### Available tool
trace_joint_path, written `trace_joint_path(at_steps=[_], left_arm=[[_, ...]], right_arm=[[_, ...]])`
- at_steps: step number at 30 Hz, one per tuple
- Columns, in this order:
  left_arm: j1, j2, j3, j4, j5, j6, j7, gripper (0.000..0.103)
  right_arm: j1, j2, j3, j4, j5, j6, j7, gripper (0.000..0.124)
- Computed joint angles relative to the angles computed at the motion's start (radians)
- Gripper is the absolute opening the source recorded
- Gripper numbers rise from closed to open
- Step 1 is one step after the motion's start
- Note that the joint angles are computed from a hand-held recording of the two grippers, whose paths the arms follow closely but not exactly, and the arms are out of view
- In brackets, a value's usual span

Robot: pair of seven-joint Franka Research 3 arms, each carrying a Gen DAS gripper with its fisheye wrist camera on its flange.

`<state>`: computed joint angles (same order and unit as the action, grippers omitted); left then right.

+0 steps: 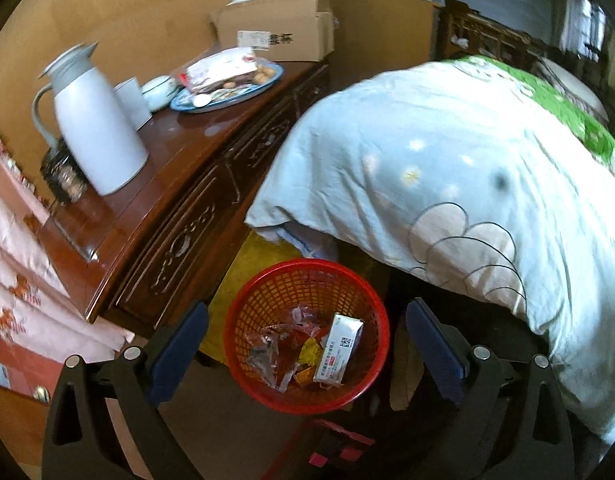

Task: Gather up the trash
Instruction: 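Move both empty tools back over the quilt toward the remaining trash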

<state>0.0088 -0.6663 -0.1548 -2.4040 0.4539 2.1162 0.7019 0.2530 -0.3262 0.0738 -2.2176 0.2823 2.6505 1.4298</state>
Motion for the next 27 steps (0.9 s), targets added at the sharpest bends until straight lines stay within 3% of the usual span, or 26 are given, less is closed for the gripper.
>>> trace_joint_path(at_steps=[5,16,21,27], left_arm=[[-0.016,0.098,0.000,0.065,-0.013,0.017,0.036,0.097],[-0.060,0.430,-0.006,0.364,-0.059,0.105,0.178,0.097],[-0.088,0.603,-0.021,0.558,-0.036,0.124,0.252,0.097],[-0.129,0.841,-0.018,0.840,-0.080,0.114,0.358,0.097]], right_arm=[[-0.095,0.088,0.003,0.058,-0.133,0.012,0.112,0.091],[-0.160,0.273,-0.052,0.230,-0.322,-0.003,0.287,0.091],[-0.148,0.315,-0.079,0.271,-0.173,-0.030,0.207,0.095],[-0.141,0.323,-0.083,0.280,-0.197,-0.045,0.216,0.097]])
